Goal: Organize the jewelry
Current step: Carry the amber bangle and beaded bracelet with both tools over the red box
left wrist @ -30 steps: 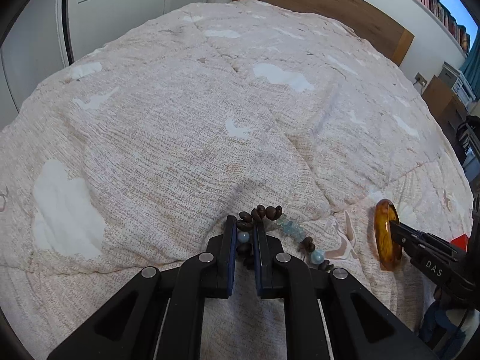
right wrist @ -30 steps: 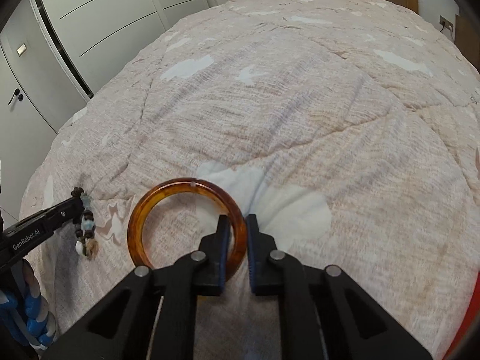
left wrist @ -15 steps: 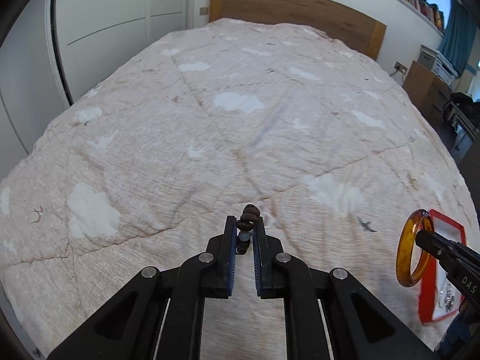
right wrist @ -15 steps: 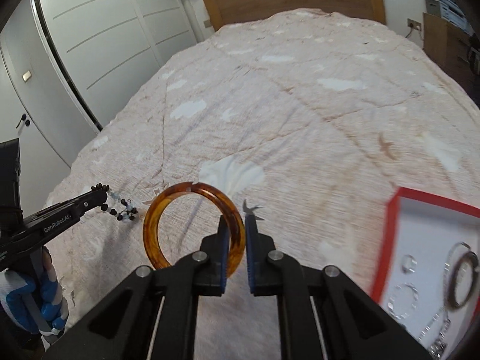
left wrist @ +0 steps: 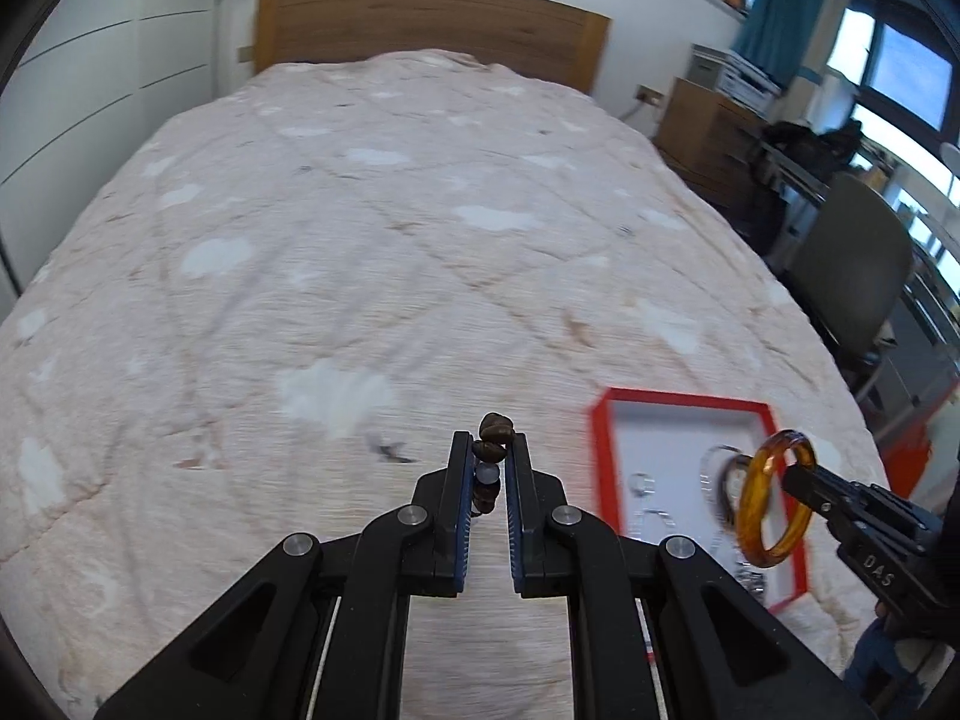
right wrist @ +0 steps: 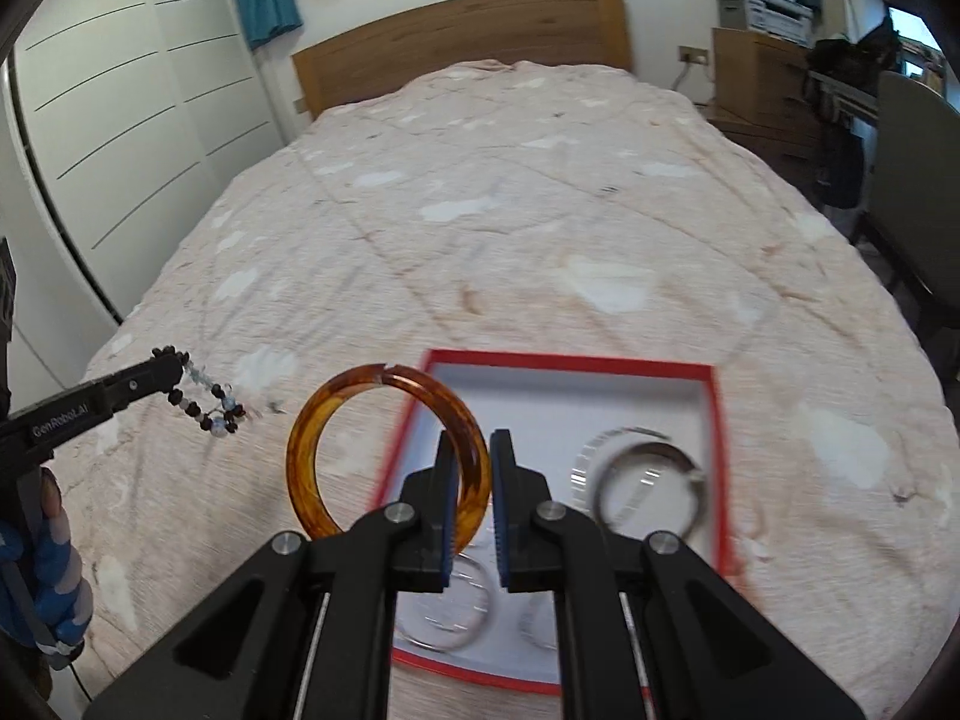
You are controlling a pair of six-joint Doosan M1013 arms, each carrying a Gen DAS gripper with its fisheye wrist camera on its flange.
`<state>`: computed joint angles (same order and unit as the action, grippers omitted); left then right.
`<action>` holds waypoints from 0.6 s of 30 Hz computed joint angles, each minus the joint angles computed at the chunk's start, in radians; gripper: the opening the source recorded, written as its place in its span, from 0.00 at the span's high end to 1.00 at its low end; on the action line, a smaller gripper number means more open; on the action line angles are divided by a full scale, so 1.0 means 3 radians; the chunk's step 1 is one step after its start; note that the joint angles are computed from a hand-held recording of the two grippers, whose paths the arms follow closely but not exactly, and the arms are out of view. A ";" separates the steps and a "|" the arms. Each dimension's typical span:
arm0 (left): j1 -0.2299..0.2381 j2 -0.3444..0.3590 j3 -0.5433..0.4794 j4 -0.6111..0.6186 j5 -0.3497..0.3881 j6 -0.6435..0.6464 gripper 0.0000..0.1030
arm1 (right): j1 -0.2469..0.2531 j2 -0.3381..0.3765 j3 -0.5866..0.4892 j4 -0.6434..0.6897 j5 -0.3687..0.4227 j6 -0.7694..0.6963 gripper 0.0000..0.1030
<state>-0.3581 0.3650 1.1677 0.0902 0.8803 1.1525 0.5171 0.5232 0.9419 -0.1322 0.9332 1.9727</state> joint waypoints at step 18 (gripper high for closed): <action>-0.0329 0.0448 -0.0278 -0.0337 0.0491 0.0551 0.90 | -0.0162 -0.0067 0.0441 -0.0073 0.0240 0.0038 0.91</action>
<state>-0.4567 0.4993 1.0844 -0.0110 1.0278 1.3177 0.4684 0.5031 1.0743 -0.1541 1.0053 1.9840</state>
